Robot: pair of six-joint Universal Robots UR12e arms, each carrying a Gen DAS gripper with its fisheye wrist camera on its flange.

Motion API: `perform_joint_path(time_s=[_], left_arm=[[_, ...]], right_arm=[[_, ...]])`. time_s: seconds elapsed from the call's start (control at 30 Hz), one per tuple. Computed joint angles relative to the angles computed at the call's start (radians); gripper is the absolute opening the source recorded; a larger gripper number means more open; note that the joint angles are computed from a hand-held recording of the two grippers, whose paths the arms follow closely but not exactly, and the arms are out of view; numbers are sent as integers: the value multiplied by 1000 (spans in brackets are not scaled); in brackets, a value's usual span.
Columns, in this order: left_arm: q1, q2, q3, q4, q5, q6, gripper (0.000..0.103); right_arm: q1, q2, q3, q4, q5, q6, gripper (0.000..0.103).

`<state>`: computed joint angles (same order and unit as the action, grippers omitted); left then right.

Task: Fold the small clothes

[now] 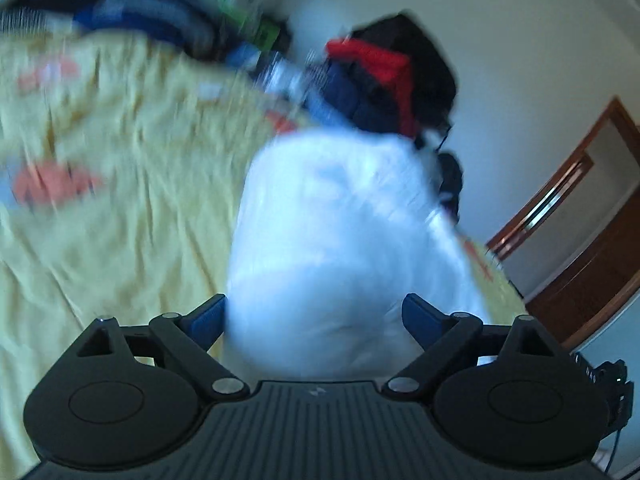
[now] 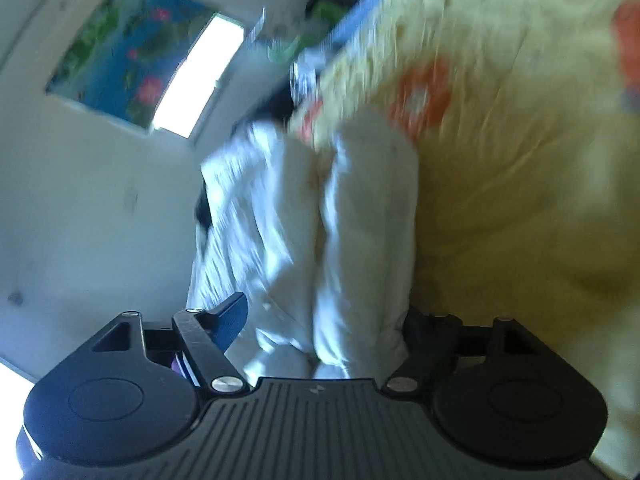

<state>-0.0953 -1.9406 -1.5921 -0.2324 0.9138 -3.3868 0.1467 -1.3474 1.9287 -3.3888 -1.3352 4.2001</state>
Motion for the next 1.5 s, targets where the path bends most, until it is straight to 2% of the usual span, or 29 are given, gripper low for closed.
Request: perform_joint_path(time_s=[0.07, 0.1, 0.17, 0.23, 0.3, 0.33, 0.37, 0.4, 0.43, 0.5, 0.53, 0.63, 0.77, 0.9, 1.03, 1.2, 1.27, 1.33, 1.4, 1.5], left_arm=[[3, 33, -39, 111, 32, 21, 94], [-2, 47, -51, 144, 61, 57, 94], [-26, 71, -71, 180, 145, 148, 94], [-56, 83, -91, 208, 201, 240, 94], [-86, 82, -98, 182, 241, 320, 94], [-102, 81, -99, 153, 267, 352, 94], [-116, 78, -96, 116, 296, 382, 94], [-127, 78, -98, 91, 319, 404, 94], [-138, 73, -103, 103, 353, 416, 94], [-150, 67, -112, 136, 398, 424, 96], [-151, 66, -110, 127, 397, 419, 96], [-155, 65, -106, 103, 403, 443, 98], [-158, 58, -106, 96, 402, 481, 101], [-159, 51, -105, 99, 404, 495, 102], [-160, 47, -102, 91, 401, 498, 103], [-162, 36, -109, 132, 406, 504, 103], [-159, 45, -120, 152, 398, 504, 103], [-139, 63, -139, 172, 336, 488, 103], [-119, 76, -161, 222, 288, 469, 103], [-103, 85, -174, 261, 276, 445, 103]], right_arm=[[24, -28, 6, -5, -96, -48, 75], [39, -34, -2, -16, -129, -95, 75], [60, -25, -37, -41, -148, -162, 75], [90, -8, -82, -46, -190, -235, 75], [114, 12, -131, -28, -207, -336, 78], [117, 15, -149, 12, -185, -371, 90], [121, 10, -152, 61, -169, -391, 92], [123, 17, -172, 134, -157, -403, 91], [120, 25, -189, 200, -144, -412, 88], [127, 36, -204, 301, -169, -431, 83], [129, 40, -200, 310, -188, -442, 81], [120, 45, -174, 273, -184, -461, 79], [100, 39, -147, 237, -140, -405, 78], [94, 33, -132, 236, -121, -411, 75], [96, 59, -139, 216, -112, -401, 72], [98, 67, -137, 206, -115, -423, 71], [94, 59, -137, 212, -102, -393, 72], [81, 41, -136, 229, -65, -341, 78], [71, 24, -130, 202, -44, -290, 83], [67, 18, -147, 135, -59, -326, 92]])
